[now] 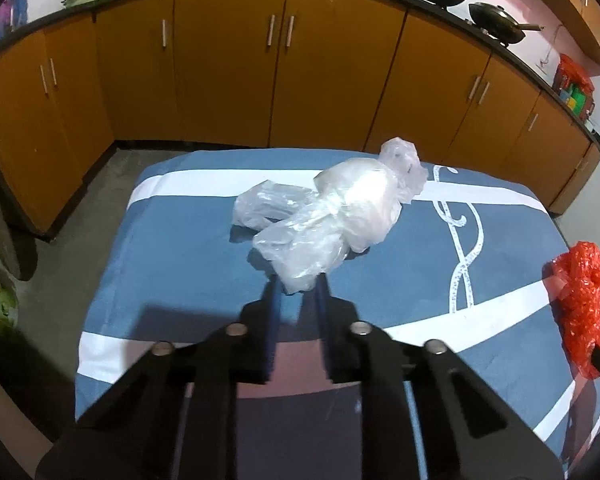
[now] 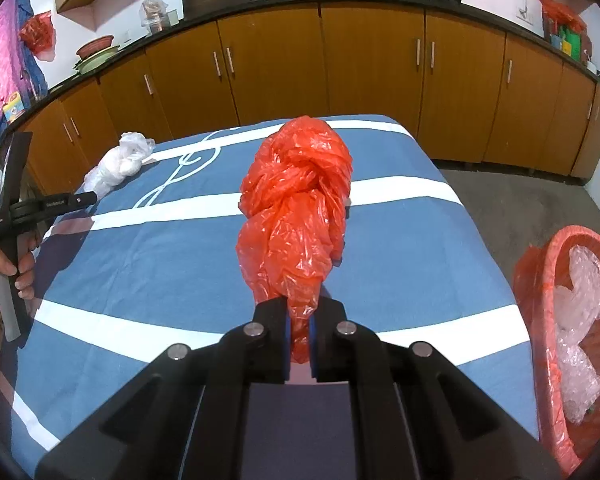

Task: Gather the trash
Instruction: 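Grasp the white bag with the left tool while the right tool grasps the red bag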

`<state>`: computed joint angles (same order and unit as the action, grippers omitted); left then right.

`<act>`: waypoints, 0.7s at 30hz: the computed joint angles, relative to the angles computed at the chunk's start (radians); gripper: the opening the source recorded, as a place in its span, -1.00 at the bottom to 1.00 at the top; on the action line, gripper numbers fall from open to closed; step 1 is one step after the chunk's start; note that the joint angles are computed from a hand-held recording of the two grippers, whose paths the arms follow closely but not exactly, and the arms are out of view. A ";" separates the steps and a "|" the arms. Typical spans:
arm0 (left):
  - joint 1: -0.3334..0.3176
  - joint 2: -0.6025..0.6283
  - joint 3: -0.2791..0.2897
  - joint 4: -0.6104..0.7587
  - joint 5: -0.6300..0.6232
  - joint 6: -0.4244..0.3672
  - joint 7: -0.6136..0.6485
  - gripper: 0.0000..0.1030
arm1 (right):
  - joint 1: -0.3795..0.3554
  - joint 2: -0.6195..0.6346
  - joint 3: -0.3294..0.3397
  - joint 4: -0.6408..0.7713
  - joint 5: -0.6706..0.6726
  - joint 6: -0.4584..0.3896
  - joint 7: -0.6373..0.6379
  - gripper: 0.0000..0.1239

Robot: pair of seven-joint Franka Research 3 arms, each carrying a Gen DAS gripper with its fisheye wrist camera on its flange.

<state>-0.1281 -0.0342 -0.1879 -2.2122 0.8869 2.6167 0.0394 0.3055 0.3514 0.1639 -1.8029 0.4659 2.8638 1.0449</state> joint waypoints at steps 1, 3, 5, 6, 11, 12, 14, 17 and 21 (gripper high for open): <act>-0.001 0.000 -0.001 0.000 -0.001 0.002 0.005 -0.91 | 0.000 0.000 0.000 0.001 0.000 -0.001 0.001 -0.87; -0.004 0.001 -0.003 0.001 0.004 0.005 0.012 -0.97 | 0.002 0.000 -0.001 0.000 -0.001 -0.001 0.003 -0.87; -0.006 -0.003 -0.004 -0.001 0.014 0.007 0.012 -0.99 | 0.003 0.000 -0.002 0.001 -0.002 -0.003 0.004 -0.87; -0.007 -0.007 -0.005 -0.005 0.016 0.010 0.012 -1.00 | 0.003 0.000 -0.003 0.001 -0.003 -0.003 0.006 -0.87; -0.011 -0.050 -0.024 -0.034 0.077 -0.015 -0.053 -0.97 | 0.000 0.004 -0.002 0.007 0.004 -0.014 0.012 -0.87; -0.010 -0.057 -0.026 -0.037 0.083 -0.018 -0.061 -0.86 | -0.001 0.007 -0.002 0.009 0.005 -0.016 0.012 -0.87; -0.005 -0.072 -0.031 -0.040 0.101 -0.035 -0.087 -0.27 | 0.000 0.008 -0.003 0.011 0.005 -0.021 0.017 -0.87; -0.002 -0.072 -0.039 -0.018 0.134 -0.076 -0.100 0.20 | -0.003 0.012 -0.002 0.017 0.008 -0.027 0.018 -0.87; -0.007 -0.021 -0.027 0.039 0.090 -0.122 -0.028 0.20 | -0.002 0.021 -0.010 0.034 0.002 -0.051 0.034 -0.87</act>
